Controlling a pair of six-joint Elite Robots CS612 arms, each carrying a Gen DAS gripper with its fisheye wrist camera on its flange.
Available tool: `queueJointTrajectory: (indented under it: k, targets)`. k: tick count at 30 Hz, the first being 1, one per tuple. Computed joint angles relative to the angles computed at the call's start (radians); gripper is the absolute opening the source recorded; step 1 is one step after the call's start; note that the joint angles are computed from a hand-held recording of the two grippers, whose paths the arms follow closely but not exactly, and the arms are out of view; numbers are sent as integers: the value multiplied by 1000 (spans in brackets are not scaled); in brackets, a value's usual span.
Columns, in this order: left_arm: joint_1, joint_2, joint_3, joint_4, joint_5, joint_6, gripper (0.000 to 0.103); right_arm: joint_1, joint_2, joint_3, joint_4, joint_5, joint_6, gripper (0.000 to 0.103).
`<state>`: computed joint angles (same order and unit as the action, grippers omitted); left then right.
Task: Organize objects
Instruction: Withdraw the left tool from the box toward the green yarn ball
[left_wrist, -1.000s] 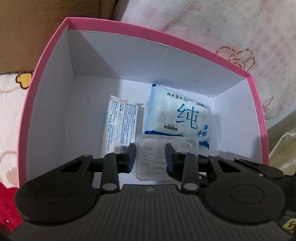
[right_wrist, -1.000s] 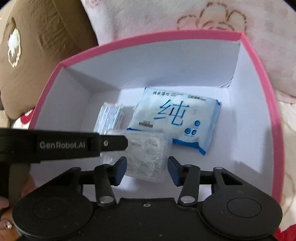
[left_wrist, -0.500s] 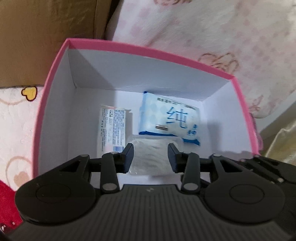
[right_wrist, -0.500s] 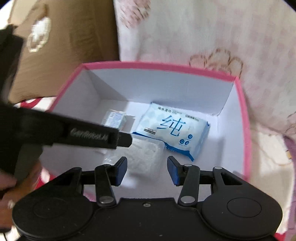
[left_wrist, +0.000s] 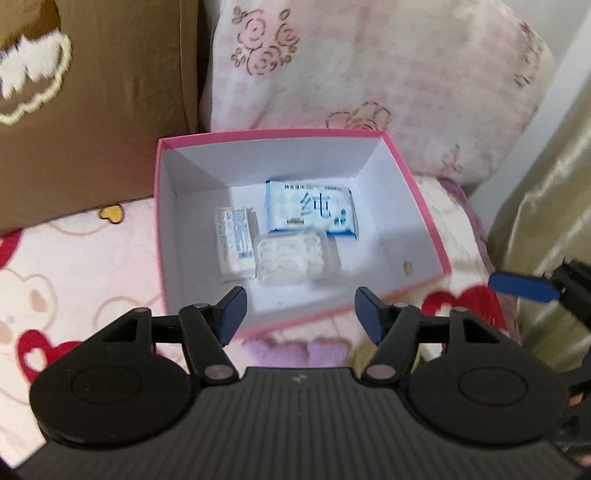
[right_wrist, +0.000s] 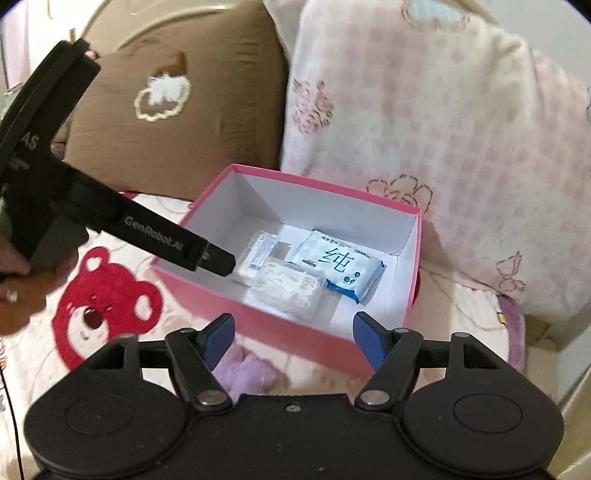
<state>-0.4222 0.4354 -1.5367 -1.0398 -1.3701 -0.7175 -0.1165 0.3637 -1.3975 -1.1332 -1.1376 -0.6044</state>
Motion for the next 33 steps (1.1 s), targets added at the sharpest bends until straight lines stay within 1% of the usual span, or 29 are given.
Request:
queueJointTrajectory:
  k: [1,3,6,11,13,14,16,17,22,26,29,33]
  targets:
    - [-4,-9,-5,28,-4,14,66,-3,1,-16,14,3,-7,77]
    - [-16,-18,-28,69,11,17,68,-11,1,-49,45,15,-16,78]
    - [-32,-19,-70,85,21,31,73,-21,1,-89,91,32,-25,78]
    - [-51,-14,-130,94,-14,54,75,-35,-4,-145,175,54,-42,78]
    - [-65,-9,-152,104,-12,67,76,-44,-3,-171,209,68,-56,79]
    - [-75,-6,-163,113,0,71,77,-49,-3,-182,227,77,-62,79]
    - [-92,-2,-179,150,29,62,77,-58,1,-204,261,89,-75,79]
    - [-97,1,-187,163,32,58,77,-63,2,-213,280,94,-77,79]
    - [-112,29,-236,203,2,22,77,-85,5,-243,375,122,-82,80]
    - [-121,52,-265,212,-19,5,78,-97,22,-273,401,128,-91,80]
    - [-129,66,-272,215,4,-11,78,-100,48,-301,382,116,-93,80]
    - [-128,88,-278,187,-22,-2,78,-100,80,-329,347,95,-97,80]
